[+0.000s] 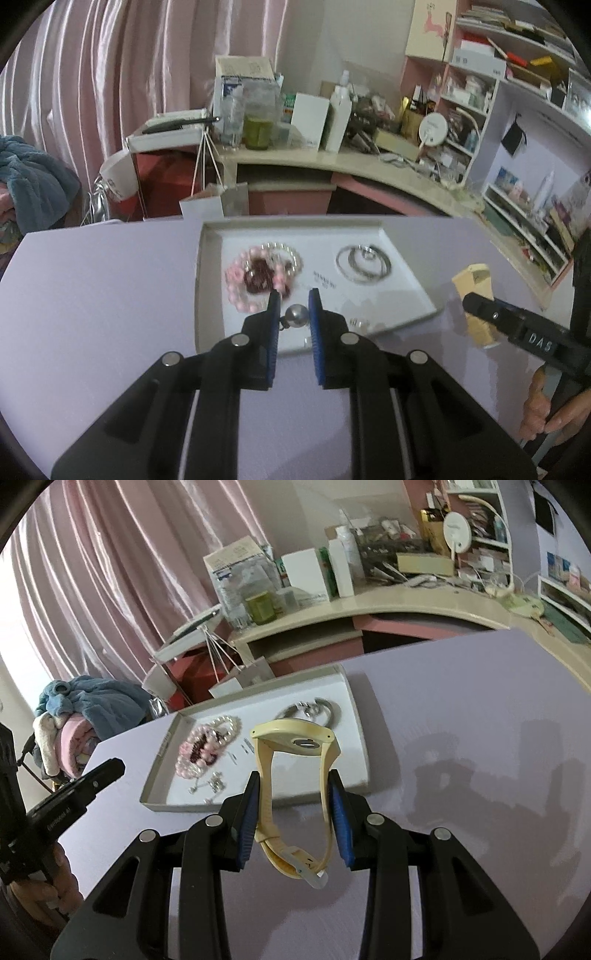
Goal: Organize jewelry
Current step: 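Carry the watch and earring with both tools over the tray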
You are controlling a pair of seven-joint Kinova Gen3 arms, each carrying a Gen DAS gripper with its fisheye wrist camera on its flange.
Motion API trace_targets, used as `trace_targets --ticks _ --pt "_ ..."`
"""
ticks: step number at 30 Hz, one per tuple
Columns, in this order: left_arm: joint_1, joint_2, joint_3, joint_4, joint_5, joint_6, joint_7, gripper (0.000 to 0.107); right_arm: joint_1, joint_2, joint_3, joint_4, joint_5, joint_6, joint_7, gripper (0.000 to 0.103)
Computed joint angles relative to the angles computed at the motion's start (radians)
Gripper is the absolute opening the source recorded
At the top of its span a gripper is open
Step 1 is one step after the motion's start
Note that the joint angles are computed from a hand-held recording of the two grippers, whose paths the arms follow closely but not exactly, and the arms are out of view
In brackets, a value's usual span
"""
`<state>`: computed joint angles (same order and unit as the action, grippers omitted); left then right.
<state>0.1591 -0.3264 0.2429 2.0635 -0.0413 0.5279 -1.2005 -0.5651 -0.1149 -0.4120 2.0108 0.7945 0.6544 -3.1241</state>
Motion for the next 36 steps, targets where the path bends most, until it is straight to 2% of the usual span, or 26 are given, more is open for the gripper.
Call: trace_targets --ticks 10,19,28,36 --pt "-0.01 0.033 -0.03 -0.072 -0.002 -0.011 -0.024 0.016 -0.008 0.032 0.013 -0.075 0.118 0.006 0.002 0.037" --pt "-0.023 0.061 -0.032 -0.103 -0.017 -0.021 -0.02 0.016 -0.035 0.075 0.057 -0.111 0.163 0.002 0.017 0.037" --pt "-0.022 0.082 -0.042 -0.112 -0.022 -0.028 -0.018 0.016 -0.072 0.151 0.12 -0.16 0.129 0.0 0.083 0.037" --pt "-0.02 0.112 -0.058 -0.126 -0.02 -0.038 -0.026 0.016 -0.099 0.231 0.189 -0.195 0.044 -0.017 0.178 0.037"
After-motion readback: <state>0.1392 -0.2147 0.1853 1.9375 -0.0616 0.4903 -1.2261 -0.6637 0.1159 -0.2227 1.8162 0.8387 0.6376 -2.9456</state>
